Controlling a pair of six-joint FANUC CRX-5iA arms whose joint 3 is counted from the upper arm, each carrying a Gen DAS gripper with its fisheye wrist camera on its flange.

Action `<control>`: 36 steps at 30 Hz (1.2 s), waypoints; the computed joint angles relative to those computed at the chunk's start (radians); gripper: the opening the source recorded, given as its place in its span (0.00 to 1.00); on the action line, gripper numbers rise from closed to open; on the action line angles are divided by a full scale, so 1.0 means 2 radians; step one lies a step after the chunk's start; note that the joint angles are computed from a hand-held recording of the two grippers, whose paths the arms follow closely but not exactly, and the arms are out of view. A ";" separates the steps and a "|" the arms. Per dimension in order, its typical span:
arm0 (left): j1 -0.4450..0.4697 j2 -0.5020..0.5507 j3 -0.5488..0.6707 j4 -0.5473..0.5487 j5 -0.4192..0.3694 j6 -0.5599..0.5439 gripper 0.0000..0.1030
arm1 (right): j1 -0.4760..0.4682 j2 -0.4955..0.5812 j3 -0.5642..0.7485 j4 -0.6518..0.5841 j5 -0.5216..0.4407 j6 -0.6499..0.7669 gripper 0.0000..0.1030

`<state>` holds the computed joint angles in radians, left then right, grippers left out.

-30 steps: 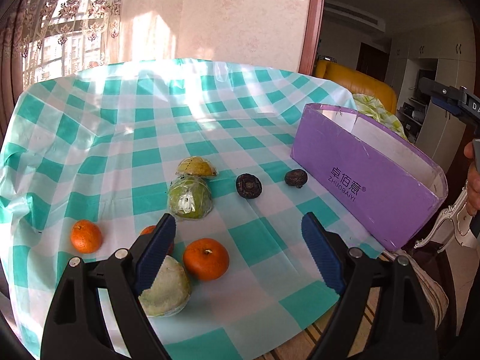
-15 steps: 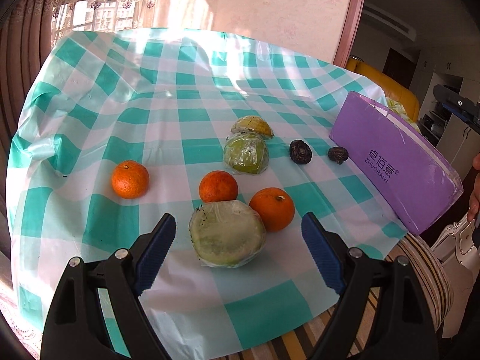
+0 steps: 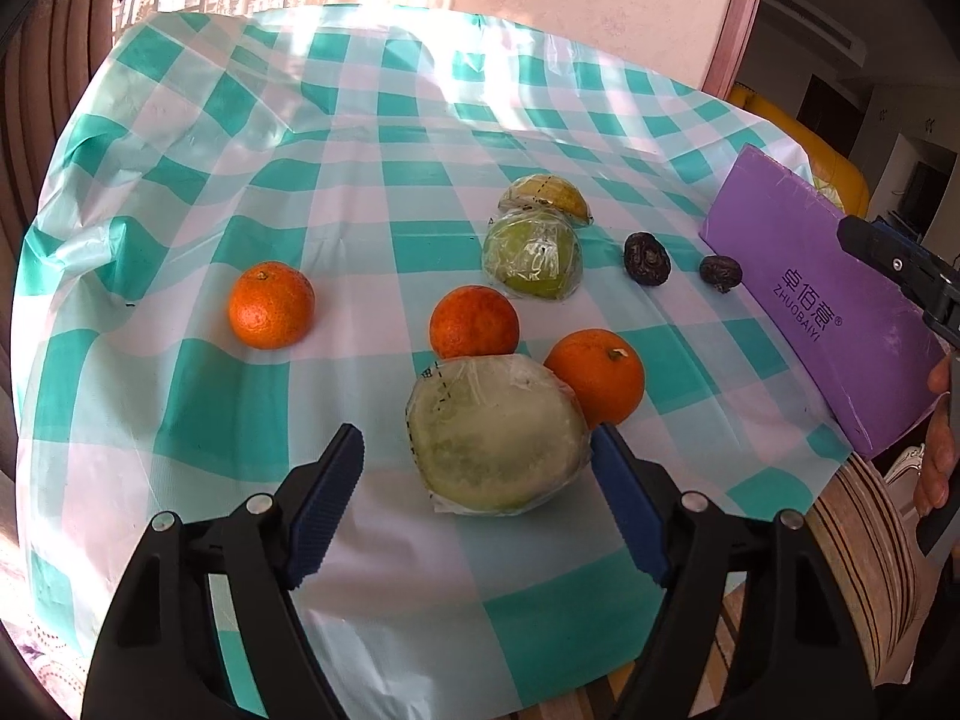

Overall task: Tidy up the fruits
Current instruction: 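Grasp the wrapped green cabbage ball with the left tool, then grasp the second dark round dried fruit with the right tool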

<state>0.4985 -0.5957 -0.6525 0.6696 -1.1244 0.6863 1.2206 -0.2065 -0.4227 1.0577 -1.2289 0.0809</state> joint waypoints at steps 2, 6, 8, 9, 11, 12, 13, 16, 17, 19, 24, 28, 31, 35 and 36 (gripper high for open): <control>-0.003 0.005 0.002 -0.002 0.001 0.001 0.70 | -0.004 0.007 0.001 -0.006 0.003 0.000 0.83; -0.009 0.008 0.001 0.003 0.002 -0.007 0.57 | -0.011 0.027 0.011 -0.023 -0.003 0.009 0.83; -0.013 0.007 -0.001 0.001 0.008 -0.007 0.57 | -0.013 0.043 0.021 -0.029 -0.019 0.014 0.82; -0.013 0.006 -0.002 0.002 0.009 -0.008 0.57 | -0.015 0.050 0.027 -0.034 -0.024 0.017 0.81; -0.010 0.005 -0.005 0.008 0.007 -0.011 0.57 | -0.020 0.062 0.036 -0.044 -0.033 0.015 0.81; -0.008 0.006 -0.006 0.012 0.006 -0.013 0.57 | -0.023 0.070 0.042 -0.048 -0.041 0.017 0.81; -0.006 0.006 -0.007 0.016 0.004 -0.014 0.57 | -0.027 0.078 0.049 -0.054 -0.048 0.023 0.79; -0.005 0.006 -0.009 0.019 0.003 -0.016 0.57 | -0.040 0.094 0.066 -0.072 -0.053 0.034 0.75; -0.003 0.006 -0.010 0.020 0.003 -0.017 0.57 | -0.044 0.098 0.071 -0.076 -0.054 0.034 0.75; -0.002 0.006 -0.011 0.022 0.002 -0.019 0.57 | -0.053 0.106 0.080 -0.084 -0.051 0.034 0.75; -0.002 0.005 -0.011 0.021 0.003 -0.019 0.57 | -0.075 0.120 0.103 -0.125 -0.036 0.018 0.70; -0.002 0.005 -0.011 0.022 0.003 -0.020 0.57 | -0.088 0.125 0.113 -0.143 -0.032 -0.004 0.64; -0.002 0.005 -0.012 0.022 0.003 -0.020 0.57 | -0.095 0.134 0.126 -0.156 -0.037 -0.006 0.59; -0.002 0.005 -0.012 0.023 0.003 -0.020 0.57 | -0.105 0.140 0.135 -0.176 -0.032 0.002 0.52; -0.002 0.005 -0.012 0.022 0.003 -0.019 0.57 | -0.107 0.140 0.136 -0.180 -0.030 0.002 0.51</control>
